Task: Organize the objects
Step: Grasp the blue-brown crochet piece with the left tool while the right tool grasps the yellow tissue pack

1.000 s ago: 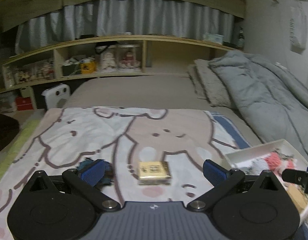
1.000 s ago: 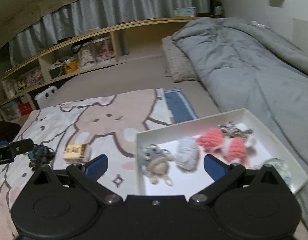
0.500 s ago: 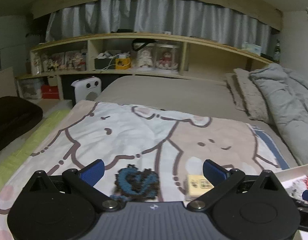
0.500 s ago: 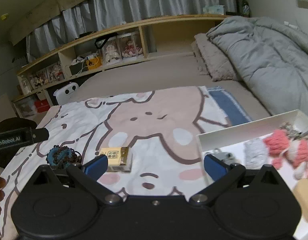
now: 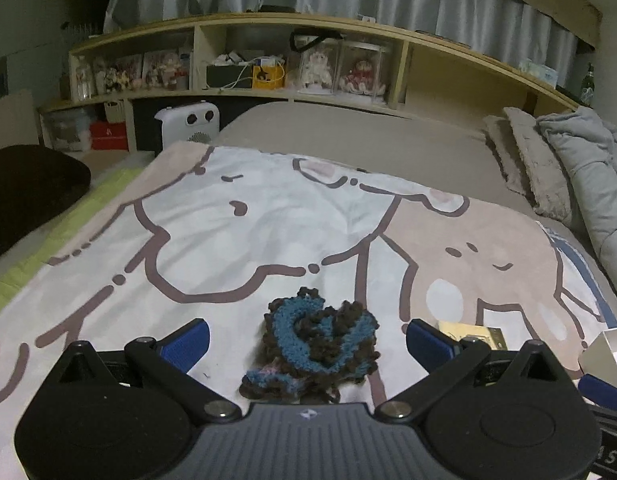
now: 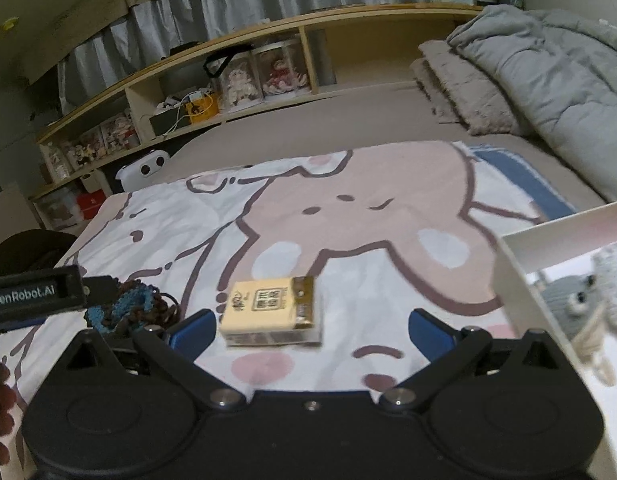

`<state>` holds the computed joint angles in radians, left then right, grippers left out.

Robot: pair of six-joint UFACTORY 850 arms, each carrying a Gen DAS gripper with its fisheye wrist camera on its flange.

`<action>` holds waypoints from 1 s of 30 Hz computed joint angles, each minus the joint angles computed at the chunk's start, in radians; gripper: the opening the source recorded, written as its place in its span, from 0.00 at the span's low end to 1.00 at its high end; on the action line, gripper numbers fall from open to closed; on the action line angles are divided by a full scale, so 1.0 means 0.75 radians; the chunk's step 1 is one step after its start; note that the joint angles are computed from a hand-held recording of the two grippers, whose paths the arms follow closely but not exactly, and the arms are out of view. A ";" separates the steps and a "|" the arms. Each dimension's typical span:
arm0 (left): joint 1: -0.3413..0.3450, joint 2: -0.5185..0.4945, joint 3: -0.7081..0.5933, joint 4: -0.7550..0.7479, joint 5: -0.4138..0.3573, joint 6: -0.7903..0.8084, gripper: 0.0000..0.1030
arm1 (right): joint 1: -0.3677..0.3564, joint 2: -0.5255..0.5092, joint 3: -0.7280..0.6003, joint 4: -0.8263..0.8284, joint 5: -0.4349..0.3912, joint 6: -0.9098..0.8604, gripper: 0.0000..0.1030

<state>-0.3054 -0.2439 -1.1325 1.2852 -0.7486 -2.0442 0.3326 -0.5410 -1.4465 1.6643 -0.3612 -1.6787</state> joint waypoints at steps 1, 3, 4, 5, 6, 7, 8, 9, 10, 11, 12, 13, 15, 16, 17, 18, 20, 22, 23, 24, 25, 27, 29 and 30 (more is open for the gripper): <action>0.006 0.004 0.013 0.034 0.019 -0.040 1.00 | 0.007 -0.008 -0.003 0.023 0.004 -0.030 1.00; 0.024 0.009 0.029 0.082 0.079 -0.098 0.99 | 0.022 -0.023 -0.008 0.070 0.002 -0.103 1.00; 0.032 0.006 0.030 0.081 0.101 -0.102 0.99 | 0.029 -0.030 -0.012 0.090 -0.001 -0.135 1.00; 0.037 0.001 0.028 0.082 0.113 -0.103 0.98 | 0.036 -0.040 -0.019 0.093 -0.003 -0.150 1.00; 0.041 -0.004 0.026 0.081 0.125 -0.101 0.96 | 0.042 -0.051 -0.031 0.070 -0.006 -0.136 1.00; 0.046 -0.009 0.023 0.076 0.139 -0.096 0.95 | 0.045 -0.063 -0.047 0.037 -0.008 -0.108 1.00; 0.052 -0.013 0.022 0.067 0.156 -0.093 0.92 | 0.051 -0.077 -0.066 -0.008 -0.007 -0.066 1.00; 0.058 -0.015 0.023 0.062 0.175 -0.096 0.92 | 0.057 -0.088 -0.080 -0.032 -0.004 -0.044 1.00; 0.063 -0.015 0.025 0.061 0.191 -0.109 0.91 | 0.063 -0.101 -0.095 -0.044 0.001 -0.031 1.00; 0.067 -0.014 0.029 0.063 0.203 -0.129 0.90 | 0.068 -0.110 -0.105 -0.056 0.010 -0.018 1.00; 0.069 -0.014 0.031 0.062 0.209 -0.145 0.90 | 0.074 -0.118 -0.117 -0.069 0.022 0.004 1.00; 0.073 -0.013 0.033 0.062 0.217 -0.159 0.89 | 0.079 -0.128 -0.129 -0.099 0.035 0.049 1.00; 0.078 -0.013 0.036 0.065 0.233 -0.183 0.88 | 0.083 -0.150 -0.165 -0.212 0.042 0.195 0.99; 0.079 -0.017 0.034 0.062 0.237 -0.184 0.88 | 0.083 -0.162 -0.181 -0.251 0.031 0.245 0.94; 0.080 -0.022 0.029 0.054 0.238 -0.177 0.87 | 0.082 -0.171 -0.193 -0.280 0.020 0.274 0.91; 0.081 -0.028 0.025 0.043 0.239 -0.166 0.85 | 0.084 -0.176 -0.201 -0.312 0.019 0.298 0.85; 0.083 -0.041 0.015 0.019 0.238 -0.143 0.83 | 0.091 -0.180 -0.204 -0.344 0.049 0.298 0.80; 0.085 -0.053 0.007 -0.005 0.233 -0.125 0.81 | 0.089 -0.177 -0.197 -0.312 0.054 0.245 0.74; 0.085 -0.058 0.005 -0.017 0.234 -0.122 0.81 | 0.083 -0.174 -0.192 -0.301 0.042 0.226 0.74; 0.087 -0.062 0.002 -0.030 0.237 -0.117 0.81 | 0.077 -0.170 -0.186 -0.296 0.030 0.204 0.74; 0.088 -0.065 0.002 -0.036 0.236 -0.116 0.81 | 0.071 -0.164 -0.176 -0.280 0.021 0.168 0.73; 0.088 -0.071 -0.001 -0.048 0.231 -0.114 0.81 | 0.061 -0.146 -0.149 -0.236 0.010 0.083 0.73; 0.088 -0.075 -0.003 -0.055 0.227 -0.117 0.79 | 0.049 -0.125 -0.118 -0.207 0.002 0.017 0.72; 0.087 -0.078 -0.005 -0.061 0.223 -0.118 0.76 | 0.044 -0.115 -0.102 -0.190 -0.002 -0.015 0.72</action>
